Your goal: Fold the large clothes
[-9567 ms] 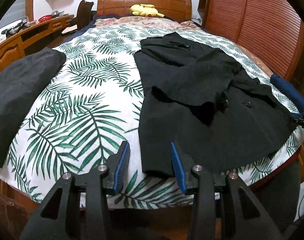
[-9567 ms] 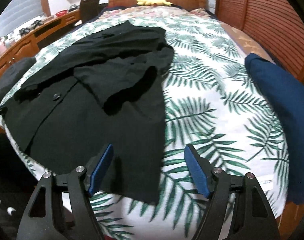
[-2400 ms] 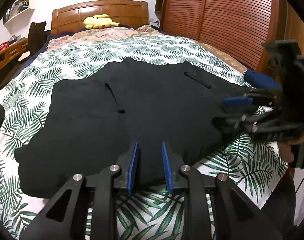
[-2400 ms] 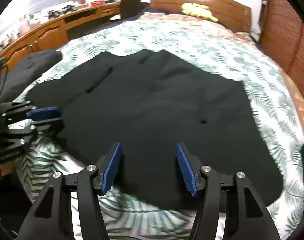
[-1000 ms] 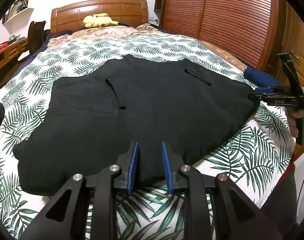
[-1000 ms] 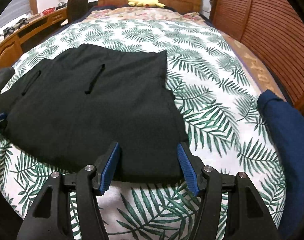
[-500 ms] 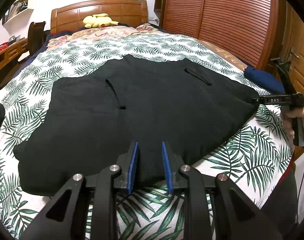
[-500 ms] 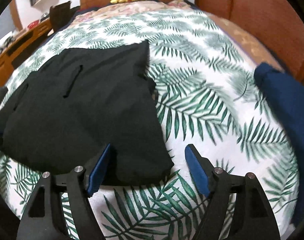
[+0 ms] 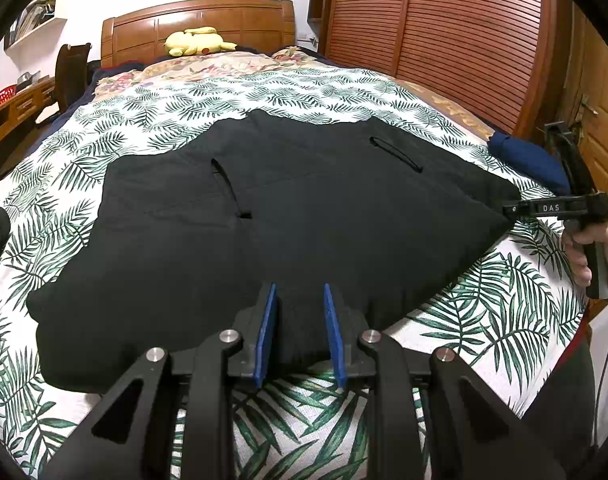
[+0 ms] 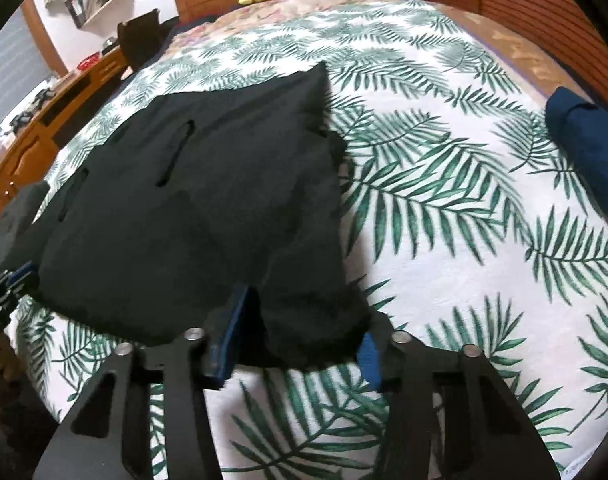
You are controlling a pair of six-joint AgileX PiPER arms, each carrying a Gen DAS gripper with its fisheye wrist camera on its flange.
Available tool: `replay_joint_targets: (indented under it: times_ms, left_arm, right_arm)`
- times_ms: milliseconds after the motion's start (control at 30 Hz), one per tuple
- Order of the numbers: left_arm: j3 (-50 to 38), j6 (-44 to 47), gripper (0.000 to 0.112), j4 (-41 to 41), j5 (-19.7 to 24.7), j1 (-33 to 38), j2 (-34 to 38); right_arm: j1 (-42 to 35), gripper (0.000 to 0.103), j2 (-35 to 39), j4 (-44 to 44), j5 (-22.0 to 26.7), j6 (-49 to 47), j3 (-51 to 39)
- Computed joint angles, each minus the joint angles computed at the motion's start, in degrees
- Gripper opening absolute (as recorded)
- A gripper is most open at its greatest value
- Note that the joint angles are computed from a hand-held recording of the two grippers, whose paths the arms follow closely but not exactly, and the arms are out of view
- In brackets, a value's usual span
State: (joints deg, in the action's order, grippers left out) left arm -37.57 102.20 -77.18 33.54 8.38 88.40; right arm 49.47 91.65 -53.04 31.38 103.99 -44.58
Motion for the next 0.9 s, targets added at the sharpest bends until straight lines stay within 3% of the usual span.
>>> replay_joint_targets:
  times_ms: [100,167,333,533,700,900]
  left_arm:
    - [-0.1,0.1,0.022,0.1,0.1,0.2,0.1]
    - [-0.3,-0.1,0.022,0.4,0.6,0.6,-0.1]
    - [-0.6,-0.6,0.022,1.1,3.1,2.7,-1.3]
    - [-0.9,-0.5,0.022,2.7,7.6,7.7,-3.5]
    - [-1.4,1.0,0.022,4.1,13.6,15.0,-4.8]
    - [-2.7,2.6,0.022,5.1,18.9,23.1,-4.0]
  right_arm:
    - [0.4,0.038,0.6,1.5,0.7,-2.4,-1.1]
    - [0.5,0.029,0.6,1.5,0.5,-2.5,-1.1]
    - [3.6,0.016,1.1,1.2,7.0,-2.5,-4.0]
    - [7.0,0.011,-0.3,1.0,15.4,-6.2,-10.5]
    - [10.4,0.01,2.2,0.3,22.0,-13.5,-21.9]
    - [13.3,0.008,12.7,0.0,26.5,-23.8,-41.1]
